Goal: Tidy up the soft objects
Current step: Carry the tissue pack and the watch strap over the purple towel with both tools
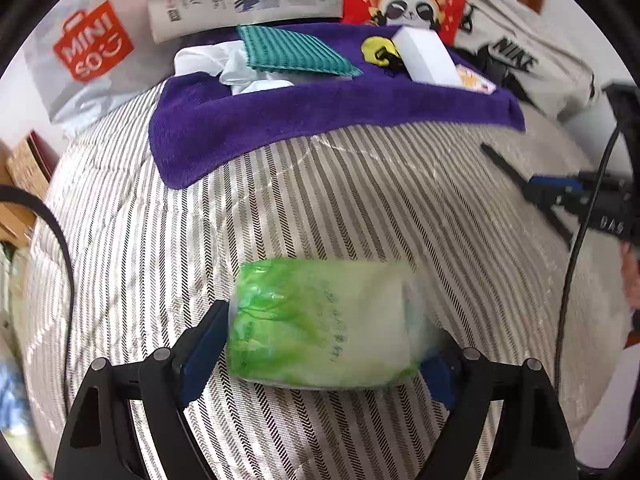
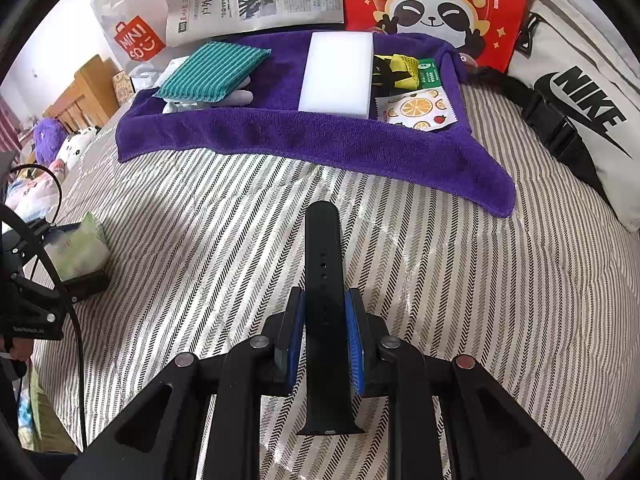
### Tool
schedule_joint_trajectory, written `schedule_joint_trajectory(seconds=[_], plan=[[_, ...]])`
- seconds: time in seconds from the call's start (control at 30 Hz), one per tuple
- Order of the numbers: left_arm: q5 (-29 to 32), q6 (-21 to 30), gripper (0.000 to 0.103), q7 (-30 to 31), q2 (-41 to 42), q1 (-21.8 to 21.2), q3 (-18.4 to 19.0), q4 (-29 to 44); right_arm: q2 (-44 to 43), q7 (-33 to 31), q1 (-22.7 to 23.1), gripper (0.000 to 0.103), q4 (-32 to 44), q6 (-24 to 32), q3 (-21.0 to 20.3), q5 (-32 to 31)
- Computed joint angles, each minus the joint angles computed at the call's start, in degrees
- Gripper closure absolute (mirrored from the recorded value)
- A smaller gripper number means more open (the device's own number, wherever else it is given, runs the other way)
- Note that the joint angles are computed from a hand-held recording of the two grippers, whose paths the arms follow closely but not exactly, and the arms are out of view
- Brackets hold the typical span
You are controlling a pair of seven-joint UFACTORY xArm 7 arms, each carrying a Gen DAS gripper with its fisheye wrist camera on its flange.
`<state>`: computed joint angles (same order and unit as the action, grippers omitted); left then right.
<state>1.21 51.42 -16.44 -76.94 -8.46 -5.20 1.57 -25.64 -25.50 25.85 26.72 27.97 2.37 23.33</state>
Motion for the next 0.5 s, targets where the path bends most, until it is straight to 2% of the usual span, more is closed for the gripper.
schedule_joint_trajectory(seconds=[0.13,0.33,0.5], plan=[[0.2,-1.0,0.031,1.4,0.3,0.7,0.9,0.1,0.0,0.0,0.0,0.082,-0.2,-0.4,0.1,-0.2],[-1.7,1.1,0.032,2.3,-2.1,-1.2,1.4,0.3,0.3,-0.3,0.1,0.082,0.1,-0.1,-0.2,-0.1],[-1.7,0.0,0.032,3.3,-1.2,-0.9,1.4,1.6,-0.1,-0.1,0.0,0.082,0.3,0.2,-0.2,0.5]])
